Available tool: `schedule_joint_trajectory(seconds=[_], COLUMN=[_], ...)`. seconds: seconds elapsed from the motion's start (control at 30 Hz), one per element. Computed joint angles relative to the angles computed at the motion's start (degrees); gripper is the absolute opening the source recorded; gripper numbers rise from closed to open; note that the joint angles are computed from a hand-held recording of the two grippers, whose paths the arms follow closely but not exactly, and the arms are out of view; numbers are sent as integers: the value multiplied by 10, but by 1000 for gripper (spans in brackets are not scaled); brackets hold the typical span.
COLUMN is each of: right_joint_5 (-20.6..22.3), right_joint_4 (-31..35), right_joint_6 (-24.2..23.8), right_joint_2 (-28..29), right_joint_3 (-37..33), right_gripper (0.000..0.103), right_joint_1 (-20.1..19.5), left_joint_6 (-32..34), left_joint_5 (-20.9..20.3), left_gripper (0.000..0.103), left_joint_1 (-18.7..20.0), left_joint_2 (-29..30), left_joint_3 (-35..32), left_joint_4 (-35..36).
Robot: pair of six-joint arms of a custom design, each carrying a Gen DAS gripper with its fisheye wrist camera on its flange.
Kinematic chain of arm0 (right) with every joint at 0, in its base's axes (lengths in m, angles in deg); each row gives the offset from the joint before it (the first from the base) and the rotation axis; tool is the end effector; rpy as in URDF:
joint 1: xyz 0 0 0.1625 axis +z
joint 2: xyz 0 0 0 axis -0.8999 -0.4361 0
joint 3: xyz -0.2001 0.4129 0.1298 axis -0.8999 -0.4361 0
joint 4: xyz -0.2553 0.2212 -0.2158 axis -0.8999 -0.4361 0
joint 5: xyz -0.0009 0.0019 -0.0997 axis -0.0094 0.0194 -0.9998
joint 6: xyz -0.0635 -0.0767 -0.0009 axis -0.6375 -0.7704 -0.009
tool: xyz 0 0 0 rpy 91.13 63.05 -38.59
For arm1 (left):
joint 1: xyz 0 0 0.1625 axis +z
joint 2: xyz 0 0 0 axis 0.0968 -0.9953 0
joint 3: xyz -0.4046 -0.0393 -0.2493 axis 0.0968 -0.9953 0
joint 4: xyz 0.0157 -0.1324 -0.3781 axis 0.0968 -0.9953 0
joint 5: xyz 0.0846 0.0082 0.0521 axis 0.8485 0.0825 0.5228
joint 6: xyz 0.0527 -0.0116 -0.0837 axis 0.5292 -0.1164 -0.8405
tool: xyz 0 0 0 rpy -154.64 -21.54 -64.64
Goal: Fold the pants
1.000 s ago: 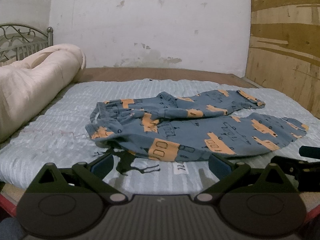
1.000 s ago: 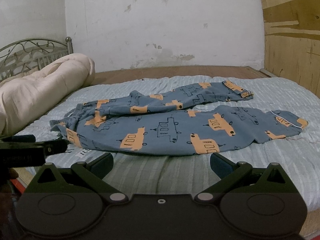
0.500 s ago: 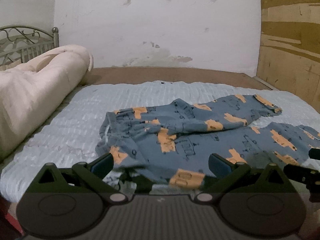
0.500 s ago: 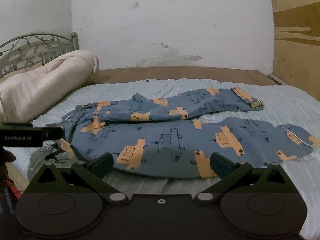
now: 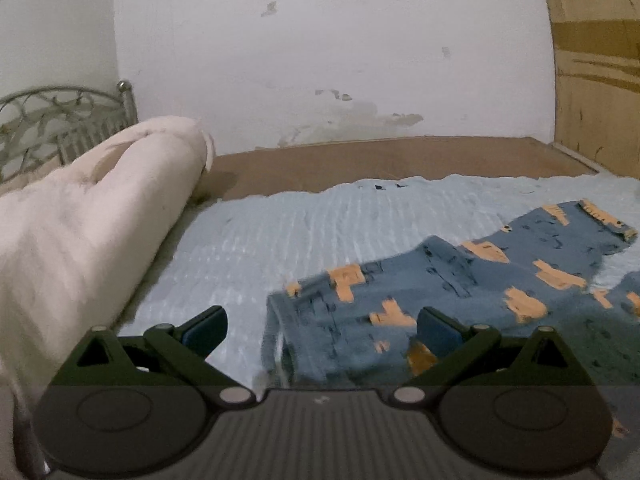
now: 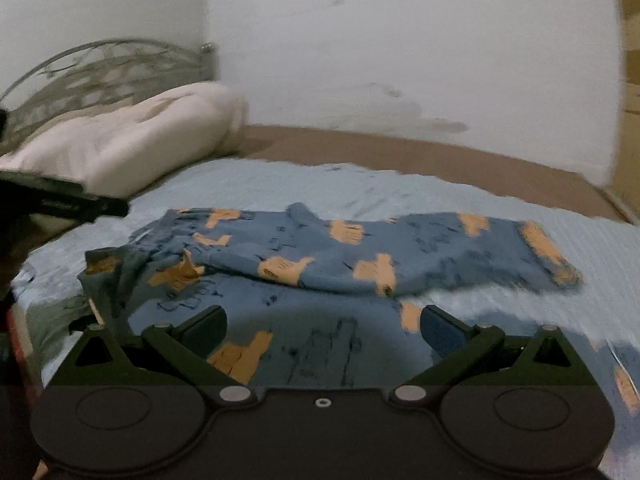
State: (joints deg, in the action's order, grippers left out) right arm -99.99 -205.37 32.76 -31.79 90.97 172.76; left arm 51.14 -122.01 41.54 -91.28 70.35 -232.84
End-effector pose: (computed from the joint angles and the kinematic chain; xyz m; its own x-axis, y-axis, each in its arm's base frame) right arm 0.2063 -0.3718 0.1773 -0.7311 -0.0830 0.6773 -0.6049 0.5381 -0.5870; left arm -0.1820 -0.5010 0.2384 -0.5561 0.2950 -0.7770 0.7946 0.4626 -0.3931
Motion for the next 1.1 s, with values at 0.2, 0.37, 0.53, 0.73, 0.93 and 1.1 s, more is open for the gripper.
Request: schedule_joint_trajectory(seconds=[0.2,0.37,0.53,0.73,0.93,1.1], right_joint_5=[119,135,122,133,117,121], right_joint_4=[265,401,519,647,767,826], right_joint_6=[-29,-88,-153,-207,-223,-208], right_joint_2=[-112,-119,-87,-44,-21,-21], right_joint_3=[-76,-173,-282,-394,-464,-490], right_gripper=[102,102,99,85,57,52], right_joint_1=[-87,-125,-143,-157,-159,-167], left_joint_6=[123,189,199,209,192,158], left_joint_5=[-48,-82,-127,-187,-212,-236], left_gripper=[103,103,103,103,101,83], left_joint_1=[47,91,133,168,187,196], left_joint_2=[55,103,131,146,155,152], left_joint_3=[-99,-183,-256,-330,-400,-452], left_joint_4=[13,66,155,278,402,543])
